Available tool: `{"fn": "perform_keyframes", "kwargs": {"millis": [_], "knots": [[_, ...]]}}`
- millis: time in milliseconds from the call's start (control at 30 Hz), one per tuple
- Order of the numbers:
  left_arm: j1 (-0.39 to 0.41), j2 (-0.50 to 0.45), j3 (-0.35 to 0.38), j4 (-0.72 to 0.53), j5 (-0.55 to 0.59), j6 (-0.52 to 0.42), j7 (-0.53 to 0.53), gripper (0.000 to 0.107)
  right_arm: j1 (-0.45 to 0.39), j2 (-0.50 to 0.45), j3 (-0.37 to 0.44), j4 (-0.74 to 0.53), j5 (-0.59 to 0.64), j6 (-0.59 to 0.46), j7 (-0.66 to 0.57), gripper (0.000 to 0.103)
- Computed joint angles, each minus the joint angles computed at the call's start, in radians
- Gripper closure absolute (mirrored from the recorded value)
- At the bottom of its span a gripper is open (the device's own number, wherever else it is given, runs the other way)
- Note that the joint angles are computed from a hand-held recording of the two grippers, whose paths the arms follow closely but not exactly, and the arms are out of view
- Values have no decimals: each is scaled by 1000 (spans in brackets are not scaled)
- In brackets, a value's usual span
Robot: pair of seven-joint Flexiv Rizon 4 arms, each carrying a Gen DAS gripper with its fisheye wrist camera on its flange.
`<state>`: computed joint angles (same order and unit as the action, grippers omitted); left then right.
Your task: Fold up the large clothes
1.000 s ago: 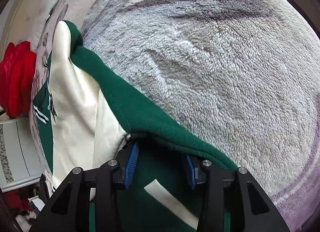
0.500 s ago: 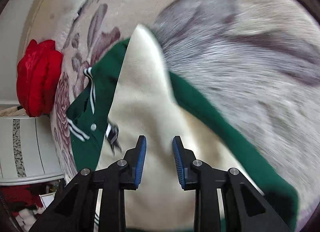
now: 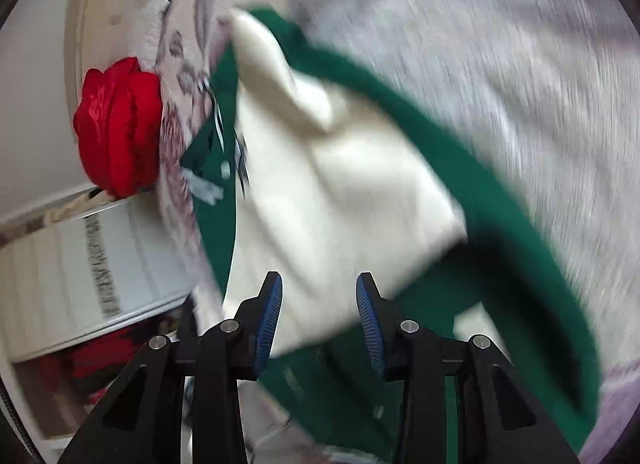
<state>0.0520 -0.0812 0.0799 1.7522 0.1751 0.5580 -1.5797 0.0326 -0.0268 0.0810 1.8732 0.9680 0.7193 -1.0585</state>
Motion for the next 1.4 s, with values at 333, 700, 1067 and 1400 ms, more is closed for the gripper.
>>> {"fn": "perform_keyframes", "kwargs": {"millis": [333,700,1067,1400], "knots": [[14,-51,20,31,-24,22,13,31,56,-20,48,192,-198,351,252,60],[230,211,179,196,-372,-128,38,32,266,-86,129,-23,-750,-7,527,42],[498,76,266,381,-819,1,9,69,467,-302,157,-195,-938,21,812,42],[654,-144,193,85,-877,-59,242,105,542,-330,146,-250,-1071,-123,965,43]]}}
